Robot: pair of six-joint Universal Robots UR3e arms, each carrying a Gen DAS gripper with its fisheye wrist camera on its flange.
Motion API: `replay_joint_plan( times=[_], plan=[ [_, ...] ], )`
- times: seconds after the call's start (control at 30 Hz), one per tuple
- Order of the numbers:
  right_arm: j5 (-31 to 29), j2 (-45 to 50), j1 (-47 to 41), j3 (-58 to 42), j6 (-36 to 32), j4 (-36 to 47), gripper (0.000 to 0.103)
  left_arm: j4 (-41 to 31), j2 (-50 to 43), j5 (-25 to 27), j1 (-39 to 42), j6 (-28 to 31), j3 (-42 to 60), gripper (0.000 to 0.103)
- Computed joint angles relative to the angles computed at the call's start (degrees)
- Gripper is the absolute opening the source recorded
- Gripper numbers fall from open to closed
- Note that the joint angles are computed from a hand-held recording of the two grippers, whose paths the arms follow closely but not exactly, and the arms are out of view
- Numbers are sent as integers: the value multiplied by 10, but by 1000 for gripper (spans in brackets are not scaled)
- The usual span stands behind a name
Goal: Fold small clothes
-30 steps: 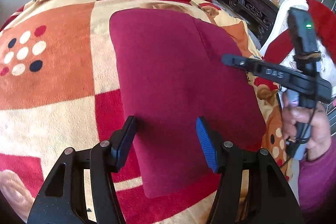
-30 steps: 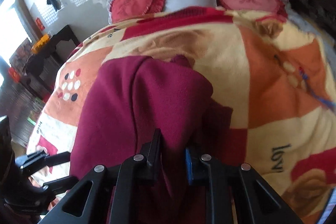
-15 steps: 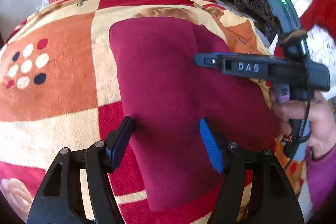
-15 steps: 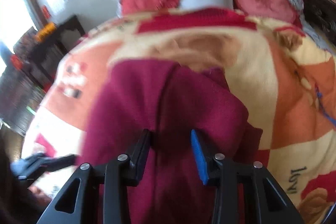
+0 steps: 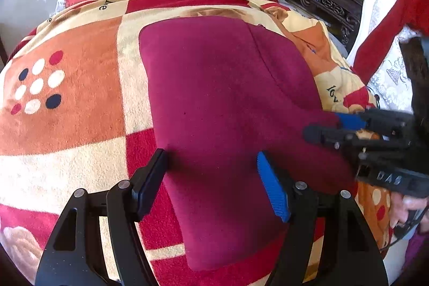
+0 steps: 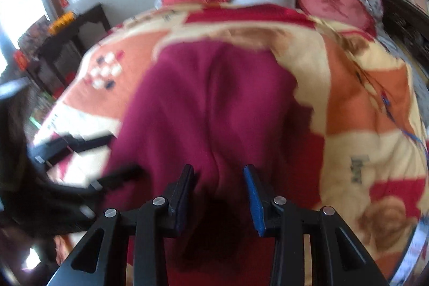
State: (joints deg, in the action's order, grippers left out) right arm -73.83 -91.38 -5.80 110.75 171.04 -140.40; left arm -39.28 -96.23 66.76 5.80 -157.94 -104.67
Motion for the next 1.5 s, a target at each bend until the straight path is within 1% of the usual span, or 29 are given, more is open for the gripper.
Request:
replay_joint_plan(
  times=[0.1,0.27,0.3,0.33,0.37,0.4,0.47,0.57,0.67,0.8,0.87,0.9,0.93,0.97,1.0,1.03,1.1,1.17,1.23,1.33,1.43,1.47,1.5],
  plan=[
    [3,-23,-10,43,7,-25,36,9,3,15,-10,-1,-3,69],
    [2,-55,-17,47,2,15,35,0,6,15,-8,-6,-2,69],
    [13,-64,-28,51,5,25,35,0,7,14,-7,-7,-3,69],
    [38,-79,-46,60,9,30,35,1,7,15,-7,-7,-4,69],
    [65,-97,-66,74,14,29,40,2,8,15,-7,-7,-5,69],
    [79,-109,-77,84,22,21,45,1,8,14,-6,-6,-5,69],
    [89,-124,-92,98,40,-9,50,-2,8,13,-6,-7,-5,69],
    [82,-103,-86,78,56,-8,50,-19,13,5,0,-8,-1,69],
    [75,-63,-71,65,82,-30,51,-33,20,-6,7,-8,-2,69],
    [88,-16,-62,57,117,-46,56,-48,31,-16,12,-2,-2,69],
    [100,-13,-63,73,141,-74,56,-51,37,-21,12,0,-4,69],
    [100,-20,-63,86,145,-92,55,-51,38,-22,12,1,-4,69],
    [90,-27,-57,95,146,-111,52,-51,39,-22,12,0,-4,69],
    [74,-33,-48,100,142,-124,42,-52,38,-21,10,-1,-2,69],
    [54,-37,-36,105,135,-138,38,-54,35,-19,7,-3,2,69],
    [47,-41,-31,108,129,-144,35,-54,34,-17,4,-4,5,69],
    [20,-47,-13,111,113,-159,25,-51,29,-12,-2,-8,11,69],
    [6,-56,-6,110,95,-158,21,-58,29,-10,-6,-10,18,69],
    [5,-86,-13,124,70,-143,20,-64,30,-18,-4,-6,21,69],
    [41,-127,-64,174,62,-128,19,-36,31,-20,-8,-6,7,69],
    [60,-102,-81,186,66,-139,19,0,8,21,-34,-18,9,69],
    [72,-103,-88,185,65,-133,20,5,5,26,-36,-19,9,69],
    [82,-105,-93,178,64,-119,23,9,6,27,-36,-19,7,69]
  ],
)
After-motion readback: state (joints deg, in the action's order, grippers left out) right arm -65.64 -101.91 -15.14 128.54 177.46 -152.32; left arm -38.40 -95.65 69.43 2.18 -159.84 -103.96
